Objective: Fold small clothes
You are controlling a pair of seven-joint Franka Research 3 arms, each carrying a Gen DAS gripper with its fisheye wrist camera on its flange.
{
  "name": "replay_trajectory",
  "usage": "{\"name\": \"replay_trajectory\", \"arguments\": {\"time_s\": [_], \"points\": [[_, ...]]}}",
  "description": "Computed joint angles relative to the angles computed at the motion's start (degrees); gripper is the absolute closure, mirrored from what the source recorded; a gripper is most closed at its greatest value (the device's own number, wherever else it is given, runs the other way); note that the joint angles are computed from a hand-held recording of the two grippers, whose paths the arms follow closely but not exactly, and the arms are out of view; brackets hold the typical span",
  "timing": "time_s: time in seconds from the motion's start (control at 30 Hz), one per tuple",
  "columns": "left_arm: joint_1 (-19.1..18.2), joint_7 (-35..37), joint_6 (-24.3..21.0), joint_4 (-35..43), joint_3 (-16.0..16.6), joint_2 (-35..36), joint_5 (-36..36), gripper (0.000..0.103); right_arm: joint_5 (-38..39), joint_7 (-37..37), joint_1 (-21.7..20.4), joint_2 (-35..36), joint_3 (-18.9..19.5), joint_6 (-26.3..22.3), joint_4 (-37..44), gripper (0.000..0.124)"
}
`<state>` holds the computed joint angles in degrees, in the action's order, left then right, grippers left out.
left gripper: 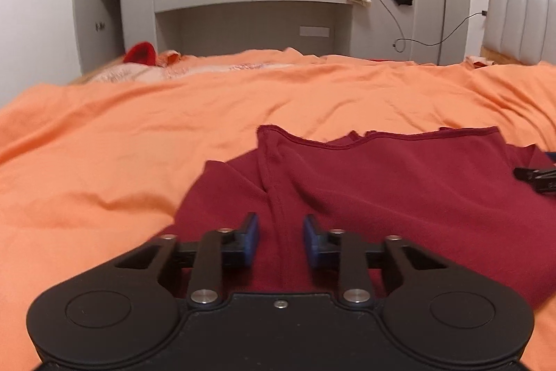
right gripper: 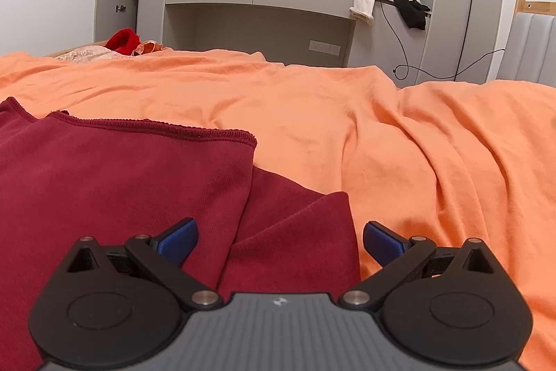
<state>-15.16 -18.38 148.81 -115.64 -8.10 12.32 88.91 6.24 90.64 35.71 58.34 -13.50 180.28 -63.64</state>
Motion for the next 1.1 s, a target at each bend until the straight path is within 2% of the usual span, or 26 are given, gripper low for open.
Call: {"name": "replay_trajectory", "arguments": {"time_s": [0.07, 0.13, 0.27, 0.37, 0.43, 0.8, 0.87, 0.93, 1.0, 1.07, 1.1], "points": [[-0.1, 0.8, 0.2, 0.2, -0.1, 0.3, -0.3, 0.093, 0.0, 0.0, -0.1, 0.1, 0.2, 0.0, 0.2, 0.021], [-0.9, 0.7, -2.2, 0.5, -0.2, 0.4, -0.5, 0.097, 0.1, 0.0, -0.1, 0.1, 0.1, -0.1, 0.2, 0.021], [-1.8, -2.6, -6.7, 0.1, -0.6, -0.4, -2.2, 0.098, 0.1, -0.1, -0.1, 0.2, 0.1, -0.1, 0.2, 0.021], [-2.0, -6.8, -8.3, -1.2, -0.9, -1.7, -2.8, 0.098, 0.0, 0.0, -0.1, 0.2, 0.1, -0.2, 0.3, 0.021], [-2.0, -9.2, -8.6, -2.4, -1.2, -2.5, -2.5, 0.098, 0.0, 0.0, 0.0, 0.2, 0.1, -0.2, 0.3, 0.021], [-1.3, -9.5, -7.9, -2.3, -1.3, -1.8, -1.6, 0.096, 0.2, -0.1, 1.1, -1.0, -1.5, 1.7, -2.1, 0.021], [-1.3, -9.7, -8.0, -2.3, -1.3, -1.9, -1.4, 0.089, 0.6, 0.1, 2.8, -2.1, -3.8, 2.7, -4.2, 0.021], [-1.3, -11.1, -7.5, -2.8, -1.3, -2.3, -0.5, 0.088, 1.3, 0.3, 5.3, -3.3, -7.1, 4.7, -7.1, 0.021], [-1.1, -12.3, -6.9, -3.2, -1.4, -2.8, 0.3, 0.082, 2.7, -0.6, 8.1, -4.6, -10.1, 7.7, -10.6, 0.021], [-1.1, -13.8, -7.4, -3.6, -1.6, -3.4, 1.1, 0.063, 4.6, -1.9, 10.6, -5.7, -12.5, 11.1, -13.7, 0.021], [-1.2, -14.7, -7.8, -3.9, -1.7, -3.8, 1.7, 0.057, 6.1, -2.4, 12.5, -5.9, -14.4, 12.9, -15.3, 0.021]]}}
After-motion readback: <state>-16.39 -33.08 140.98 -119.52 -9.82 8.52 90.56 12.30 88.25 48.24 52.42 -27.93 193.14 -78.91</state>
